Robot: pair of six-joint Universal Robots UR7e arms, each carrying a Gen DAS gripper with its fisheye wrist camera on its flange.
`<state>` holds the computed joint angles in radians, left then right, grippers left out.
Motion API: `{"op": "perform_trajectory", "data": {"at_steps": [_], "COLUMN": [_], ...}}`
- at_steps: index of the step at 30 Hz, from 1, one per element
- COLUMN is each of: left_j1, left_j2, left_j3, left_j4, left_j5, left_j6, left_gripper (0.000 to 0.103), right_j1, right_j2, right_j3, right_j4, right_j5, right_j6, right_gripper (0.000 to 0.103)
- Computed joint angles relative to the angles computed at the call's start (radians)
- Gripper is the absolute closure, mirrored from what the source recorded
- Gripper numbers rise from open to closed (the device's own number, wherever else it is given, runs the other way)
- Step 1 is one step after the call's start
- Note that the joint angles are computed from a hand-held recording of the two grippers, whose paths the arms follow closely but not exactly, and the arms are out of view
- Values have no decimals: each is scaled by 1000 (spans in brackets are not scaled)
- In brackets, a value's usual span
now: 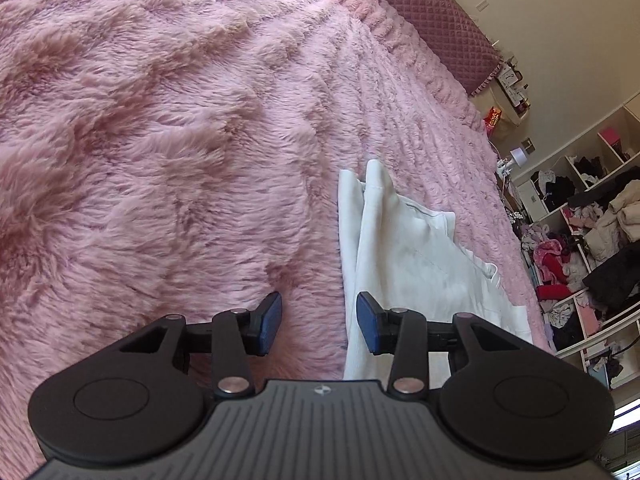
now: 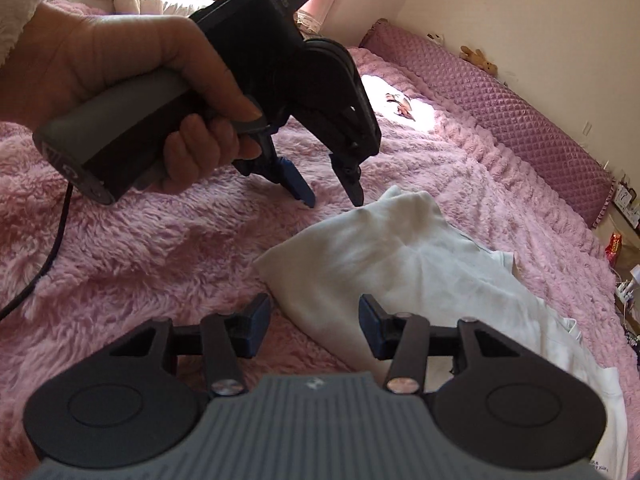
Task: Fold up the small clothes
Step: 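Grasp the sweatshirt side edge with the left gripper while the right gripper grasps it too, then lift the held side and fold it over the body with both grippers, then open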
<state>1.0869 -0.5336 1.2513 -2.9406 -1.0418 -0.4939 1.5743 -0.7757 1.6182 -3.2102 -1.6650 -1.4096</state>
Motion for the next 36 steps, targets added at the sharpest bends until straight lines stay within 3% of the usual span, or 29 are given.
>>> {"op": "perform_trajectory", "data": {"at_steps": [2,8,15,21,25,26,28,31,36], "left_j1": [13,56,99,107,100,100,96,91,75], "left_j2": [19,75,161,254,311,314,317,300,276], "left_j3": [-36,-154,-319,-510,-628,-632,-637,-597,-557], "left_j4": [13,52,77,186,255,254,263,224,170], "left_j5": [-33,-128,-235,-247,-212,-208,-194,-189,-192], "left_j6": [2,-23,-49,-42,-8,-4,24,33,50], "left_gripper": [56,56,56,56,57,72,84,85,86], "right_j1": [-2,-7,-4,-2,-5,-6,-8,-8,-1], "right_j2": [30,70,113,135,142,142,134,121,87], "right_j3": [0,1,-19,-49,-65,-66,-65,-71,-52], "right_j4": [-74,-148,-204,-199,-191,-188,-165,-126,-96], "right_j5": [5,43,73,78,85,88,96,96,89], "right_j6": [-61,-143,-177,-166,-167,-169,-160,-140,-66], "right_gripper": [56,56,55,55,55,56,81,93,97]}}
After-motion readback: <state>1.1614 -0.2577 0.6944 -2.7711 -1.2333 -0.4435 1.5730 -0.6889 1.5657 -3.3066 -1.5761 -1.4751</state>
